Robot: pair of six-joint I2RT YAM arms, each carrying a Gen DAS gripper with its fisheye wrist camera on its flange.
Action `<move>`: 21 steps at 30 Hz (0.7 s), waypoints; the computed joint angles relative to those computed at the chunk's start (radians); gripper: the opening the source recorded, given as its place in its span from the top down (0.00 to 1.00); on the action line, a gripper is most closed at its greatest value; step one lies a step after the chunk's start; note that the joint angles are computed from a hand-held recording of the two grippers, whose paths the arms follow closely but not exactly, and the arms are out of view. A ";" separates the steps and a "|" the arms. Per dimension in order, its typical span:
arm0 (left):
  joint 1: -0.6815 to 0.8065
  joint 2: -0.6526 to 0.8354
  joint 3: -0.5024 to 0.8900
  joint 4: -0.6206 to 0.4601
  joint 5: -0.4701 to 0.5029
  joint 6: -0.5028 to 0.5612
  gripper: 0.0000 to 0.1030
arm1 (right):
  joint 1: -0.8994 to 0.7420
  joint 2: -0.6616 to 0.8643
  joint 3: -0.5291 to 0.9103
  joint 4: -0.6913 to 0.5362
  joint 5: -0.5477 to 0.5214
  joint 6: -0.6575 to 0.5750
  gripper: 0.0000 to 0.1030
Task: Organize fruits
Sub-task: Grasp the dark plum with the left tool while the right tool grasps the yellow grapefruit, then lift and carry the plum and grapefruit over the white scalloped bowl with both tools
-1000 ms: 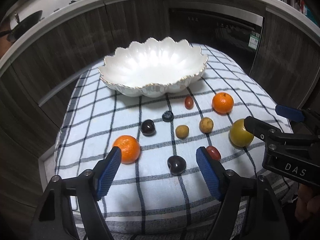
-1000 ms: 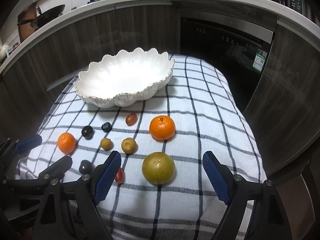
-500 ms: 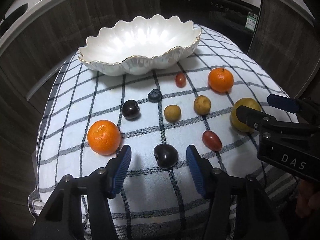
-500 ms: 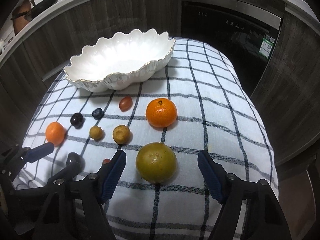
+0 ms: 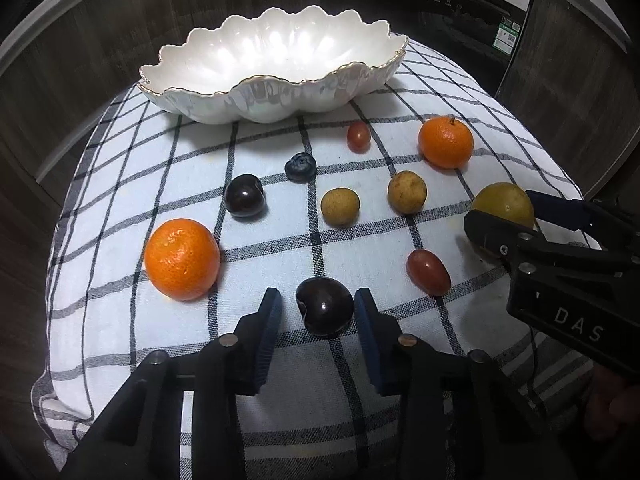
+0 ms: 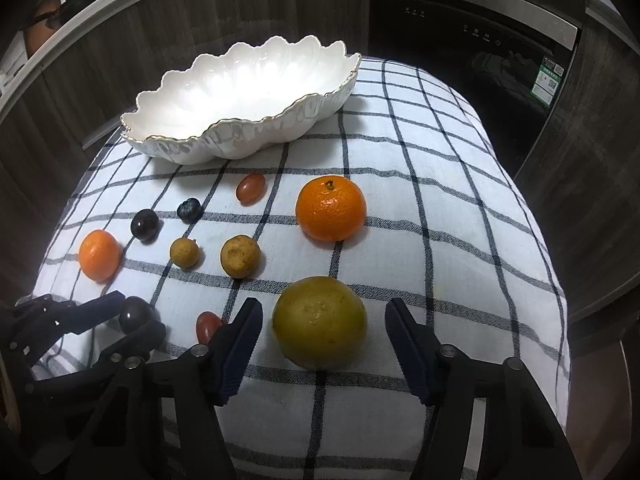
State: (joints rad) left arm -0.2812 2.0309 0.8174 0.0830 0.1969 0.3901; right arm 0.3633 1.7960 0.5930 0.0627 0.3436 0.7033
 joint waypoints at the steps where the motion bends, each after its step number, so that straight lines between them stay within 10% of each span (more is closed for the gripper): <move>1: 0.000 0.005 0.004 -0.001 0.001 0.000 0.63 | 0.000 0.003 0.000 0.002 -0.001 -0.001 0.37; 21: 0.005 -0.005 0.005 -0.008 0.022 0.004 0.73 | -0.028 0.031 -0.006 0.036 -0.067 0.000 0.51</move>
